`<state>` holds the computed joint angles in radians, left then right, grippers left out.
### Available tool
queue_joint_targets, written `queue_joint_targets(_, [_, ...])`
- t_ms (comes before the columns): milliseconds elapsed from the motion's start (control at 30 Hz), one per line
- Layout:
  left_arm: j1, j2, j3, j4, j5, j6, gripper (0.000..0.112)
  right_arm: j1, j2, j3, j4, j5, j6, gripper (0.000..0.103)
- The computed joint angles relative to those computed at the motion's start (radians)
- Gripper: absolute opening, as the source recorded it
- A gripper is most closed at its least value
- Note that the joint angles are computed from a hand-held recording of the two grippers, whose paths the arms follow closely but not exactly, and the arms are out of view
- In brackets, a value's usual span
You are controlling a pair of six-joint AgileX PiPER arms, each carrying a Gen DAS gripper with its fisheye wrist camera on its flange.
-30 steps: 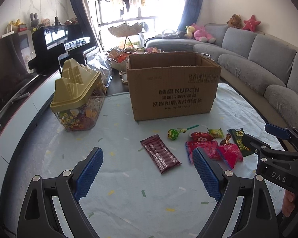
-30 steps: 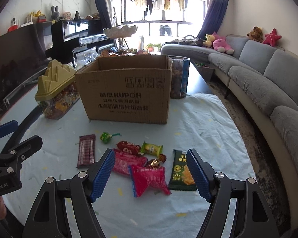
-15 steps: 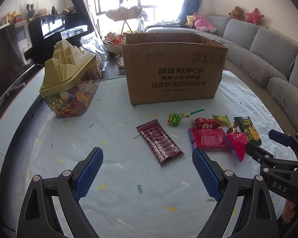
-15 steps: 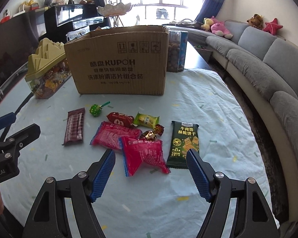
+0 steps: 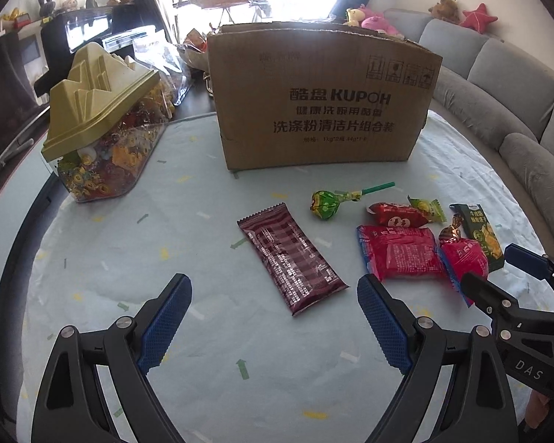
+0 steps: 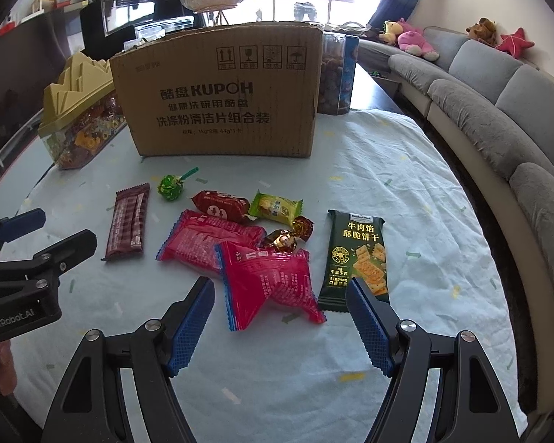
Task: Organize snacks
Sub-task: 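Move both open tools back toward the remaining snacks on the table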
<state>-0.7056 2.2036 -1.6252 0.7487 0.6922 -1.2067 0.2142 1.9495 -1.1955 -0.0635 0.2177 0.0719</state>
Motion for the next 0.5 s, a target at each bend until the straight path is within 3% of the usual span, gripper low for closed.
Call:
queue_joint_targets(267, [0.025,0.132,-0.178,-0.109,0.048,0.119,0.092,-0.021,0.046,-0.044,0.106,0.018,-0.083,0.074])
queue_joint_targets(500, [0.037,0.216,-0.299,-0.139,0.104,0.157,0.088,-0.019,0.082,-0.081,0.090,0.030,-0.063,0.074])
